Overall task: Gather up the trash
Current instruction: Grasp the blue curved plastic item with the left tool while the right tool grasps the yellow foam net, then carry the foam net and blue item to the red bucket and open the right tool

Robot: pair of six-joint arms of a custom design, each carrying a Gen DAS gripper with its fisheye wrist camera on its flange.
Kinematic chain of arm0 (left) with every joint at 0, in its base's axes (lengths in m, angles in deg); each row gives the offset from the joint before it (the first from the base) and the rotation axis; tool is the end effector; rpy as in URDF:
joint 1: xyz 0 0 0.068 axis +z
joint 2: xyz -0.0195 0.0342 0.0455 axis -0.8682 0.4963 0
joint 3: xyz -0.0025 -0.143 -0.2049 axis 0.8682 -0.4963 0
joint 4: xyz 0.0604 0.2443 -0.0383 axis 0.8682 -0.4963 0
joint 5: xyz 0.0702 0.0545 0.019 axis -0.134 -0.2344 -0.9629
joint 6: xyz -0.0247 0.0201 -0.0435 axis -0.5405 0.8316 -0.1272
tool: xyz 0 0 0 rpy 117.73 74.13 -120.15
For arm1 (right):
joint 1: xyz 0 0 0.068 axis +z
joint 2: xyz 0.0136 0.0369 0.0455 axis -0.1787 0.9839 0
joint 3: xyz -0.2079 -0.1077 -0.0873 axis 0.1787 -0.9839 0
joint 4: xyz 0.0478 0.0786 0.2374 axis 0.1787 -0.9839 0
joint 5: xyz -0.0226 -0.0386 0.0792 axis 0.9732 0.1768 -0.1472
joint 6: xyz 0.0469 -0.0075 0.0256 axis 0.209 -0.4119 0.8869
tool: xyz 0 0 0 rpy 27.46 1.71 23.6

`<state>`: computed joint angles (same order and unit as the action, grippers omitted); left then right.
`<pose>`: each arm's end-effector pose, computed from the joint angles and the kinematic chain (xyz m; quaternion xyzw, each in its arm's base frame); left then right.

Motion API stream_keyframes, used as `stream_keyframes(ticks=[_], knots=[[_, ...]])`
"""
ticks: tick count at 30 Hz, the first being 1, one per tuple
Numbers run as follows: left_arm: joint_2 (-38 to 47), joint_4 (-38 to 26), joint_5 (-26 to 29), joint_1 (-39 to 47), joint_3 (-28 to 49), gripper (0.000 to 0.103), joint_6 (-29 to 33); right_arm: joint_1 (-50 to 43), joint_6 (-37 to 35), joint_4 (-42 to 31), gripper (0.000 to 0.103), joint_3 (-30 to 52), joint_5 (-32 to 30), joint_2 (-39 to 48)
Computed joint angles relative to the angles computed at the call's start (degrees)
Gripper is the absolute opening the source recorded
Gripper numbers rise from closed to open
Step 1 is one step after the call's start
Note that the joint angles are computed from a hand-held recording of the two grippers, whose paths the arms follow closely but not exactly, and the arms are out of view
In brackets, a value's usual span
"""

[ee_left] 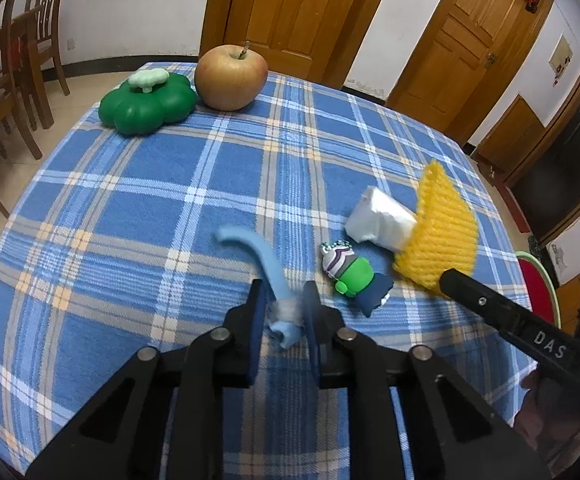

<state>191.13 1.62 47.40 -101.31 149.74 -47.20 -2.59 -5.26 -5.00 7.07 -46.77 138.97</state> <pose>0.3078 -0.2563 0.0123 -0.0862 0.9441 -0.1182 0.2956 0.3238 0.0563 0.0339 -0.0373 0.9402 0.2120 0.2641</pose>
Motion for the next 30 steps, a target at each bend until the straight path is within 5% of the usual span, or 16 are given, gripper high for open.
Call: stream_keyframes(ticks=[7, 19, 30], knots=[[-1.21, 2.7, 0.27, -0.2, -2.39, 0.015, -0.82, -1.16, -0.03, 4.4, 0.008, -3.95, -3.13, -1.41], [-7.81, 5.39, -2.9, -4.12, -7.99, 0.014, -1.53, -5.79, 1.09, 11.6, 0.007, -17.35, -7.05, -14.17], [-11.47, 3.02, -5.99, -9.81, -6.87, 0.014, -0.93, -17.04, -1.66, 8.52, 0.007, -26.52, -12.82, -27.23]])
